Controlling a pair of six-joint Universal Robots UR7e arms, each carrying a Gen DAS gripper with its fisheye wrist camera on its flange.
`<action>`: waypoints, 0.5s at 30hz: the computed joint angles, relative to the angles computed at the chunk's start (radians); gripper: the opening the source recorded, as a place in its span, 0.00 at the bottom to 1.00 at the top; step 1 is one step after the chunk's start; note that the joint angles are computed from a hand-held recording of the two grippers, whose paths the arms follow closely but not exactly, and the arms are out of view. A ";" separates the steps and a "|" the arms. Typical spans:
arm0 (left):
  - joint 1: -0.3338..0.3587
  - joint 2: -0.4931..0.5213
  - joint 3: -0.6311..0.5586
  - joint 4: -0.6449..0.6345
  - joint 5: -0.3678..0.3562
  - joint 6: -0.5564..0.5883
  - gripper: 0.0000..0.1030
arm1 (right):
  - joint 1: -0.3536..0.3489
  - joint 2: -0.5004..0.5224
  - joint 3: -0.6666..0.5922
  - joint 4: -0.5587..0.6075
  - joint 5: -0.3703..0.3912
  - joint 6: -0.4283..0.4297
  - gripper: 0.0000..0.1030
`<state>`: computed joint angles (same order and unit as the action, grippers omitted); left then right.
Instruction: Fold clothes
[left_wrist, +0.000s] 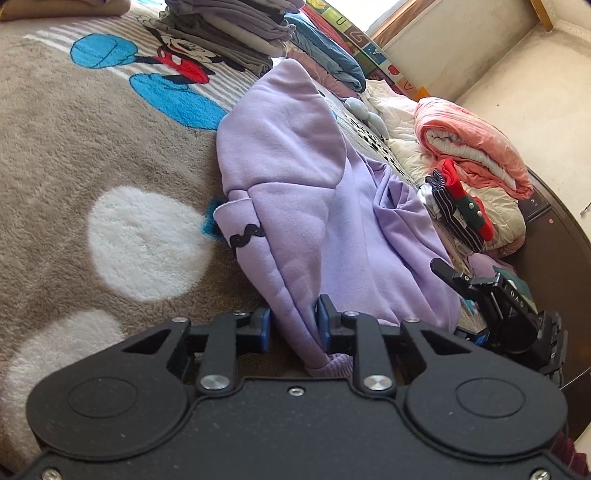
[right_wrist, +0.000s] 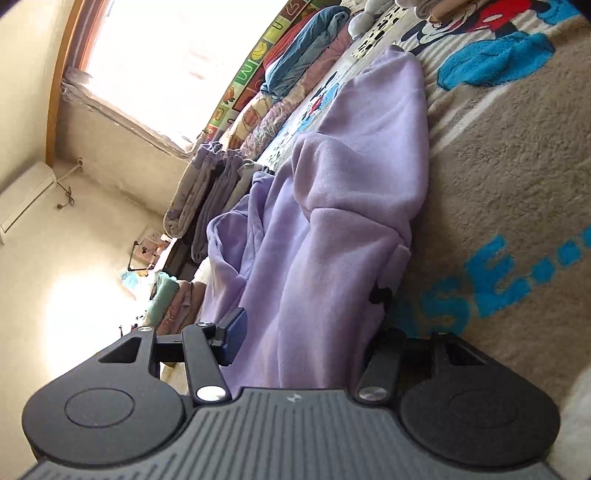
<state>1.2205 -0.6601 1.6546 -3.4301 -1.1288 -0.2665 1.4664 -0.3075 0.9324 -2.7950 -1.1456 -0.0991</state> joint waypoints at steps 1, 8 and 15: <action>0.005 -0.005 0.006 0.001 -0.014 -0.019 0.21 | -0.006 0.000 0.001 0.000 0.021 0.008 0.55; 0.002 -0.002 0.016 -0.018 -0.015 -0.037 0.21 | -0.059 -0.035 0.093 -0.079 0.157 0.088 0.50; -0.001 0.004 0.022 -0.036 0.001 -0.025 0.21 | -0.059 0.030 -0.035 -0.051 0.186 0.079 0.54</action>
